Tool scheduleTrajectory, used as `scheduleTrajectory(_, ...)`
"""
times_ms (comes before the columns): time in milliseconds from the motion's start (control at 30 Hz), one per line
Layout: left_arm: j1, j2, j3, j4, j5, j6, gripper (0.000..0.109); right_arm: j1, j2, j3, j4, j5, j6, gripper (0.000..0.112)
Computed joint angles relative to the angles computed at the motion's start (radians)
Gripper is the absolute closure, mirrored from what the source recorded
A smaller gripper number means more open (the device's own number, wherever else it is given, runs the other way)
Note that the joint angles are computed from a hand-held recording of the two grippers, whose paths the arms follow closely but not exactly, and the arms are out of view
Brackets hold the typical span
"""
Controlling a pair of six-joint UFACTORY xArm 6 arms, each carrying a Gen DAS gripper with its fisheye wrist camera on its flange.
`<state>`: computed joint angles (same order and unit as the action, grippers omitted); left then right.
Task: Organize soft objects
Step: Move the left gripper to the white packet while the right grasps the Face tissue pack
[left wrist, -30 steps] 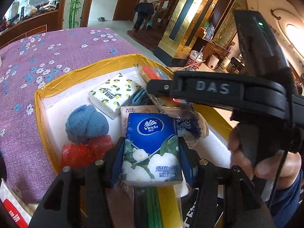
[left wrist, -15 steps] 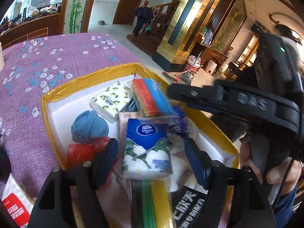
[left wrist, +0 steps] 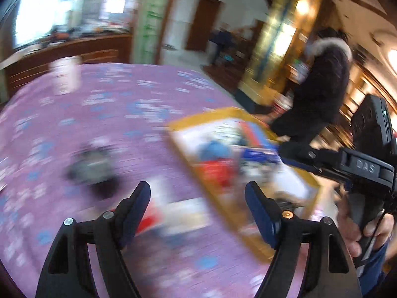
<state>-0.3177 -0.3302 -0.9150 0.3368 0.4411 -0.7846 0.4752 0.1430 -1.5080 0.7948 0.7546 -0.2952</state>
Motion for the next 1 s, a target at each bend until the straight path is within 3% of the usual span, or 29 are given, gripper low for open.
scheduleTrajectory(67, 0.052, -0.147, 0.137, 0.132, 0.031, -0.169, 0.031, 0.050, 0.055, -0.052, -0.001, 0.014, 0.018, 0.052)
scheduleTrajectory(133, 0.104, -0.259, 0.250, 0.144, 0.046, -0.247, 0.031, 0.088, 0.123, -0.119, -0.008, 0.014, 0.037, 0.052)
scheduleTrajectory(233, 0.175, -0.389, 0.384, 0.074, 0.043, -0.237, 0.031, 0.131, 0.251, -0.255, -0.058, -0.008, 0.103, 0.052)
scheduleTrajectory(333, 0.189, -0.476, 0.447, 0.084, 0.089, -0.239, 0.030, 0.151, 0.363, -0.372, -0.120, 0.001, 0.177, 0.052)
scheduleTrajectory(400, 0.204, -0.525, 0.482, 0.051, 0.082, -0.201, 0.030, 0.157, 0.381, -0.374, -0.072, 0.020, 0.129, 0.052)
scheduleTrajectory(467, 0.219, -0.579, 0.518, 0.026, 0.079, -0.166, 0.030, 0.163, 0.346, -0.327, -0.039, 0.084, 0.081, 0.052)
scheduleTrajectory(533, 0.234, -0.601, 0.527, 0.023, 0.078, -0.143, 0.030, 0.164, 0.260, -0.231, 0.093, 0.208, -0.076, 0.051)
scheduleTrajectory(600, 0.248, -0.645, 0.543, 0.010, 0.083, -0.116, 0.030, 0.188, 0.158, -0.127, 0.112, 0.305, -0.208, 0.051)
scheduleTrajectory(700, 0.275, -0.694, 0.568, -0.076, 0.085, -0.040, 0.030, 0.195, 0.038, -0.013, 0.090, 0.237, -0.245, 0.051)
scheduleTrajectory(767, 0.286, -0.705, 0.576, -0.106, 0.086, -0.019, 0.030, 0.207, 0.003, 0.021, -0.060, 0.077, -0.216, 0.050)
scheduleTrajectory(800, 0.290, -0.705, 0.578, -0.126, 0.086, -0.007, 0.030, 0.210, 0.006, 0.017, -0.156, 0.032, -0.178, 0.044)
scheduleTrajectory(900, 0.289, -0.702, 0.581, -0.159, 0.091, 0.017, 0.030, 0.192, 0.089, -0.081, -0.325, 0.061, -0.120, 0.038)
scheduleTrajectory(1000, 0.275, -0.702, 0.578, -0.141, 0.101, -0.004, 0.030, 0.168, 0.197, -0.208, -0.377, 0.128, -0.057, 0.038)
